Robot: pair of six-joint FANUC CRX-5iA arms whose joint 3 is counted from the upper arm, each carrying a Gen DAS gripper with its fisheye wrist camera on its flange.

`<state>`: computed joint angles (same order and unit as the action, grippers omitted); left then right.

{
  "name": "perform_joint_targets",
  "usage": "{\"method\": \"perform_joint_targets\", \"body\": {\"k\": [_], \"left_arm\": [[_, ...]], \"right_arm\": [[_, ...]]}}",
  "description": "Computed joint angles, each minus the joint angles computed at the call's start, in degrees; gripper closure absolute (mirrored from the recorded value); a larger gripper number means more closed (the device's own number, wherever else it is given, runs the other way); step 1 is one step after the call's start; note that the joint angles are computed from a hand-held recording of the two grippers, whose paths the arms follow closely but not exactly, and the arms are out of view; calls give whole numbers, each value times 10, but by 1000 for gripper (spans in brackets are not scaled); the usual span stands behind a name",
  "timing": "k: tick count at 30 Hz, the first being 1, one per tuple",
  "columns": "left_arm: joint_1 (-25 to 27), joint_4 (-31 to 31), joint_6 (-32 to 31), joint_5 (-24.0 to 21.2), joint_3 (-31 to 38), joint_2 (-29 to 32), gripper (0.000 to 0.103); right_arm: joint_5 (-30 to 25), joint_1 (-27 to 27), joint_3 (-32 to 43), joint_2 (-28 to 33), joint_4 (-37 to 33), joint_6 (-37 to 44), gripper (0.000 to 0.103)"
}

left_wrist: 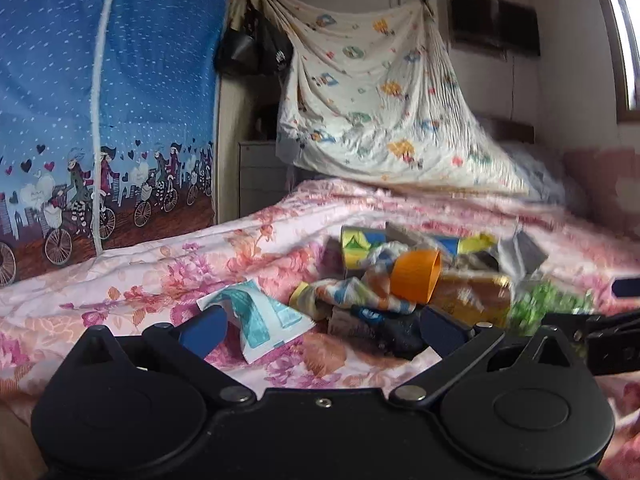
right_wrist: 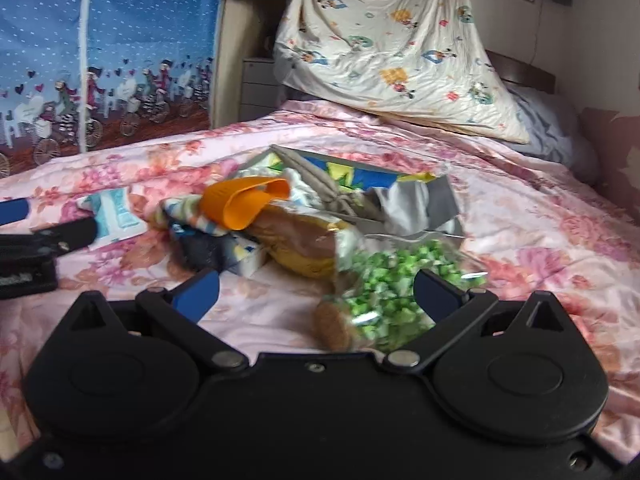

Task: Organize soft objects
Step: 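Move the right tool to the dark blue sock while the left tool approaches the teal-white packet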

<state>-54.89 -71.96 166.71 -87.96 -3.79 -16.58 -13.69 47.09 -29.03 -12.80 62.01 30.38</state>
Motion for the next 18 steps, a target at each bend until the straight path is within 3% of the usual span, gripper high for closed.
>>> {"method": "perform_joint_targets", "body": {"k": [3, 11, 14, 18], "left_arm": [[23, 25, -40, 6, 5, 3, 1], [55, 40, -89, 19, 5, -10, 1], [108, 97, -123, 38, 9, -21, 1], [170, 166, -116, 77, -8, -56, 1]], "right_arm": [[34, -9, -14, 0, 20, -18, 0], [31, 27, -2, -3, -100, 134, 1], [18, 47, 19, 1, -163, 205, 1], [-10, 73, 46, 12, -224, 287, 1]]}}
